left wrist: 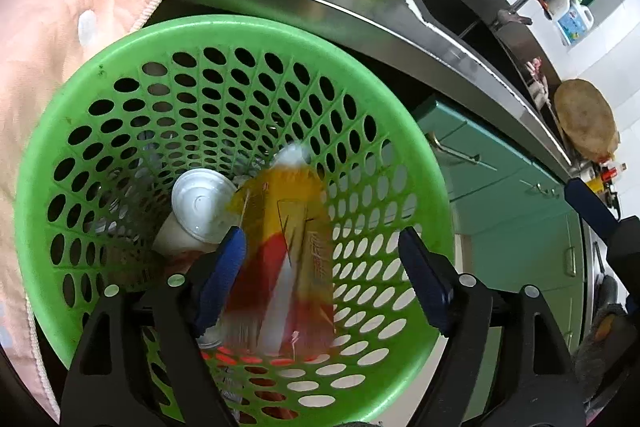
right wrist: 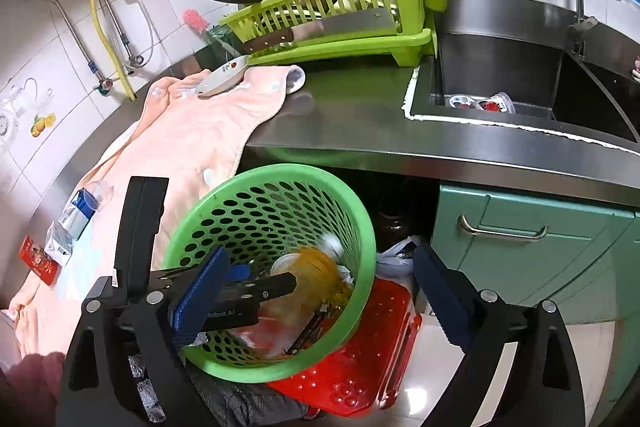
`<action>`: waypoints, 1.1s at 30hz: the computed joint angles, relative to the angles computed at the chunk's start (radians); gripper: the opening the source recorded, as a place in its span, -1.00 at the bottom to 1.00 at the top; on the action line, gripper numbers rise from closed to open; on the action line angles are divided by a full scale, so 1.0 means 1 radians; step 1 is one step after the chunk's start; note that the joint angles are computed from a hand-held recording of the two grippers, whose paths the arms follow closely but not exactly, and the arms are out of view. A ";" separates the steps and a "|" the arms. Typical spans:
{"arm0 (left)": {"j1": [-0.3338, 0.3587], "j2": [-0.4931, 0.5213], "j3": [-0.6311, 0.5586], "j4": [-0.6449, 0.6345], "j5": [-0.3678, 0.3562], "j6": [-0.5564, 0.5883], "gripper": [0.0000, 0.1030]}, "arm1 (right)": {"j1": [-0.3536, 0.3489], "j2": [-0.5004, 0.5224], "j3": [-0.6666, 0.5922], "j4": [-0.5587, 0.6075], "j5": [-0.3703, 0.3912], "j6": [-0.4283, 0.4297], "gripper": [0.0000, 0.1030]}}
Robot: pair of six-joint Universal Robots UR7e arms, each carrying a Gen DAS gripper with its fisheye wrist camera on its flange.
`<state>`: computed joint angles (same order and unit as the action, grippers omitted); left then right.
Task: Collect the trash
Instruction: 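Carry the yellow Dongpeng bottle into the basket and open the left gripper, then move both grippers back over the red paper cup and milk carton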
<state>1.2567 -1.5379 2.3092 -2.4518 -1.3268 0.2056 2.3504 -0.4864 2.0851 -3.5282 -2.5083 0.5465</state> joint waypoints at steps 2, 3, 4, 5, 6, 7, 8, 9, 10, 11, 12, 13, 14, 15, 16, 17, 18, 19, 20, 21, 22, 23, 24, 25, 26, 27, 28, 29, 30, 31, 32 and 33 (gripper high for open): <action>0.002 -0.009 -0.004 0.009 0.000 0.002 0.51 | 0.003 0.001 -0.002 0.000 -0.004 0.003 0.76; 0.003 -0.017 -0.006 0.011 -0.007 0.006 0.51 | 0.006 0.002 -0.006 0.005 -0.013 0.009 0.77; 0.003 -0.026 -0.006 0.013 -0.006 0.006 0.51 | 0.009 0.004 -0.010 0.004 -0.022 0.010 0.77; 0.003 -0.034 -0.008 0.017 -0.010 0.005 0.51 | 0.012 0.005 -0.013 0.006 -0.028 0.012 0.78; 0.004 -0.045 -0.011 0.025 -0.013 0.007 0.51 | 0.016 0.006 -0.018 0.013 -0.037 0.018 0.78; 0.001 -0.056 -0.011 0.027 -0.010 0.010 0.51 | 0.019 0.007 -0.021 0.013 -0.042 0.019 0.78; -0.003 -0.072 -0.009 0.030 -0.004 0.014 0.51 | 0.023 0.010 -0.029 0.018 -0.051 0.020 0.78; -0.008 -0.090 -0.007 0.035 -0.001 0.019 0.51 | 0.026 0.012 -0.035 0.023 -0.053 0.019 0.78; -0.010 -0.106 -0.008 0.042 0.003 0.022 0.51 | 0.029 0.014 -0.042 0.031 -0.052 0.018 0.78; -0.011 -0.122 -0.010 0.049 0.005 0.025 0.51 | 0.032 0.017 -0.050 0.034 -0.048 0.014 0.78; -0.013 -0.143 -0.010 0.054 0.010 0.032 0.51 | 0.034 0.019 -0.058 0.038 -0.040 0.006 0.78; -0.016 -0.158 -0.011 0.055 0.017 0.036 0.51 | 0.037 0.021 -0.066 0.048 -0.037 0.004 0.78; -0.019 -0.182 -0.011 0.061 0.026 0.040 0.51 | 0.041 0.026 -0.082 0.061 -0.030 -0.007 0.78; -0.017 -0.200 -0.015 0.070 0.029 0.044 0.51 | 0.044 0.030 -0.091 0.065 -0.024 -0.017 0.78; -0.015 -0.213 -0.019 0.076 0.032 0.047 0.51 | 0.048 0.037 -0.108 0.075 -0.021 -0.028 0.78; -0.012 -0.234 -0.025 0.086 0.037 0.049 0.51 | 0.052 0.044 -0.126 0.085 -0.013 -0.042 0.78; -0.008 -0.255 -0.031 0.096 0.045 0.054 0.51 | 0.055 0.050 -0.143 0.096 -0.007 -0.054 0.78; -0.006 -0.269 -0.035 0.102 0.052 0.054 0.51 | 0.056 0.057 -0.157 0.100 -0.004 -0.063 0.78; 0.001 -0.287 -0.044 0.111 0.059 0.061 0.51 | 0.058 0.064 -0.171 0.101 0.004 -0.075 0.78; 0.005 -0.297 -0.048 0.112 0.066 0.065 0.51 | 0.060 0.075 -0.196 0.112 0.020 -0.090 0.78; 0.010 -0.314 -0.054 0.115 0.081 0.072 0.51 | 0.062 0.083 -0.213 0.119 0.027 -0.099 0.78; 0.018 -0.332 -0.063 0.120 0.096 0.081 0.51 | 0.063 0.092 -0.229 0.124 0.034 -0.108 0.78; 0.026 -0.343 -0.069 0.124 0.099 0.089 0.51 | 0.065 0.104 -0.254 0.134 0.046 -0.122 0.78; 0.039 -0.356 -0.081 0.130 0.105 0.098 0.51 | 0.067 0.115 -0.276 0.143 0.056 -0.130 0.78; 0.055 -0.369 -0.095 0.134 0.113 0.106 0.51 | 0.068 0.123 -0.291 0.150 0.067 -0.135 0.78; 0.074 -0.378 -0.112 0.138 0.116 0.116 0.51 | 0.069 0.138 -0.319 0.161 0.088 -0.150 0.78; 0.087 -0.381 -0.125 0.140 0.115 0.125 0.51 | 0.070 0.147 -0.340 0.172 0.095 -0.156 0.78; 0.106 -0.389 -0.143 0.141 0.119 0.136 0.51 | 0.070 0.163 -0.369 0.188 0.110 -0.169 0.78; 0.121 -0.396 -0.157 0.136 0.127 0.144 0.51 | 0.071 0.173 -0.391 0.202 0.121 -0.178 0.78; 0.135 -0.398 -0.168 0.132 0.131 0.151 0.51 | 0.070 0.184 -0.413 0.214 0.131 -0.186 0.78; 0.152 -0.402 -0.183 0.123 0.138 0.162 0.51 | 0.070 0.200 -0.445 0.231 0.147 -0.198 0.78; 0.168 -0.406 -0.196 0.111 0.145 0.172 0.51 | 0.071 0.211 -0.466 0.242 0.158 -0.206 0.78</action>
